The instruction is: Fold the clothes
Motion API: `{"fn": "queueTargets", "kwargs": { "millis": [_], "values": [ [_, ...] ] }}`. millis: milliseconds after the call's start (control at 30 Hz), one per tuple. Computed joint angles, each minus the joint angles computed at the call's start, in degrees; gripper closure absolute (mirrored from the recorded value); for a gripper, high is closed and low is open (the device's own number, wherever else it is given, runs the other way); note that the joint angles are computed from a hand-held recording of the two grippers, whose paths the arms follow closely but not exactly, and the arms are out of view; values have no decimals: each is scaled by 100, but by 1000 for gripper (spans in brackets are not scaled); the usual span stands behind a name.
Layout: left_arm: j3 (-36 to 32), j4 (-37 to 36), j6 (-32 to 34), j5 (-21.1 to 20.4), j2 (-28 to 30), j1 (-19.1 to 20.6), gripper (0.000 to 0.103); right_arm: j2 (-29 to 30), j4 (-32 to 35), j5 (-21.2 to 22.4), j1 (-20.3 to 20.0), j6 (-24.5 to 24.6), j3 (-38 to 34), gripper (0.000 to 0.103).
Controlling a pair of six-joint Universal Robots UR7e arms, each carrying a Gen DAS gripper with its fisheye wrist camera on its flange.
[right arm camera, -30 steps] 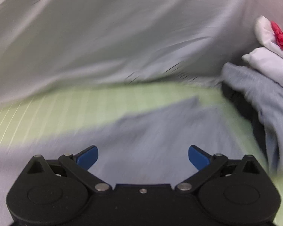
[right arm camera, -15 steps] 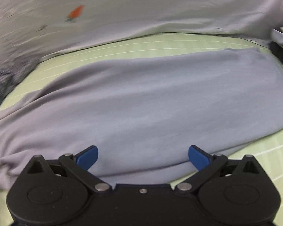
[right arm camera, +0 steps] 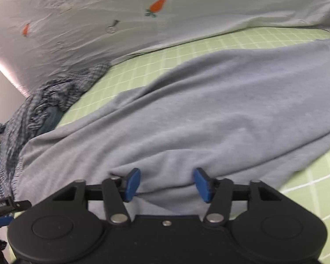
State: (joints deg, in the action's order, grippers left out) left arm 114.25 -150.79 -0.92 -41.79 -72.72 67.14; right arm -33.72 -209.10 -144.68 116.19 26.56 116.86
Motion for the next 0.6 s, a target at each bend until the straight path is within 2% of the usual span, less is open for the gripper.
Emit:
{"fn": "queueTargets", "kwargs": {
  "millis": [133, 200, 333, 367, 400, 433, 500, 533, 600],
  "values": [
    [-122, -93, 43, -22, 52, 132, 4, 98, 372, 205, 97, -197, -233, 62],
    [-198, -117, 72, -189, 88, 193, 11, 117, 550, 361, 95, -222, -282, 67],
    [-194, -258, 312, -476, 120, 203, 24, 94, 1021, 438, 107, -1, -319, 67],
    [-180, -288, 389, -502, 130, 190, 28, 91, 1084, 455, 101, 71, -308, 71],
    [-140, -378, 463, -453, 148, 164, 37, 86, 1050, 529, 78, 129, -276, 74],
    [-110, -473, 563, -416, 165, 152, 42, 87, 960, 583, 65, 143, -237, 84],
    [-85, -593, 690, -500, 148, 177, 50, 95, 777, 651, 52, 144, -165, 91],
    [-74, -670, 733, -583, 121, 199, 52, 127, 612, 644, 67, 72, -141, 100],
    [-60, -825, 779, -699, 68, 233, 59, 181, 305, 615, 127, -53, -106, 102]
  ]
}}
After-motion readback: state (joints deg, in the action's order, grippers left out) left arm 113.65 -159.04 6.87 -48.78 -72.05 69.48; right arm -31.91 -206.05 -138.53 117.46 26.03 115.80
